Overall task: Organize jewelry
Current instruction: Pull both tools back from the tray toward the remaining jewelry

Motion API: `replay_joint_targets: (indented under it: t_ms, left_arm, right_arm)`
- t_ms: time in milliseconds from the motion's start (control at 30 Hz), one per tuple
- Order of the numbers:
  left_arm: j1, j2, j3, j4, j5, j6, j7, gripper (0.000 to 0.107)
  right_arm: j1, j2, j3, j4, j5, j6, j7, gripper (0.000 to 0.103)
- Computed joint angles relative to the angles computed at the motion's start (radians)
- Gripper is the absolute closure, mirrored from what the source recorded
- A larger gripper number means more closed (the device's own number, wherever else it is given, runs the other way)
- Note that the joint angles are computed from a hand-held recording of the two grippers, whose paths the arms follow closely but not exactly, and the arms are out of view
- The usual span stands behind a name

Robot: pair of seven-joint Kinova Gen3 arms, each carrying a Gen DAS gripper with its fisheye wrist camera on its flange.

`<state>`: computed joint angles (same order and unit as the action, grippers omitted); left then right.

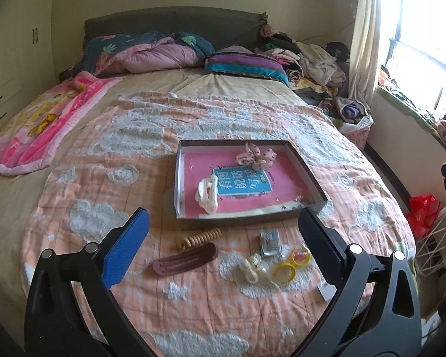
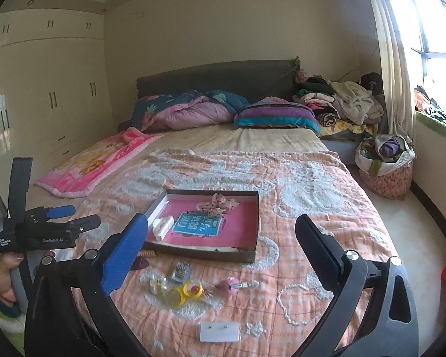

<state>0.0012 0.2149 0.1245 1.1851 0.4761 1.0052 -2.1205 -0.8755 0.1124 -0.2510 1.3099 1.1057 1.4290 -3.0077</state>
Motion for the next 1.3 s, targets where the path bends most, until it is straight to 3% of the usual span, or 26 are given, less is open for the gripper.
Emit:
replay_joint_targets:
  t_ms: [500, 967, 1300]
  left_arm:
    - [0.014, -0.101, -0.023, 0.174, 0.015, -0.016, -0.112, 0.014]
    - [0.042, -0.115, -0.034, 0.263, -0.033, -0.053, -0.134, 0.014]
    - [0.039, -0.106, -0.038, 0.324, -0.071, -0.066, -0.144, 0.014]
  right_arm:
    - [-0.002, -0.046, -0.05, 0.082, -0.062, -0.074, -0.035, 0.004]
    - [-0.005, -0.034, -0.063, 0.144, -0.133, -0.065, -0.06, 0.004]
    - [0.03, -0.024, -0.044, 0.183, -0.209, -0.157, -0.05, 0.004]
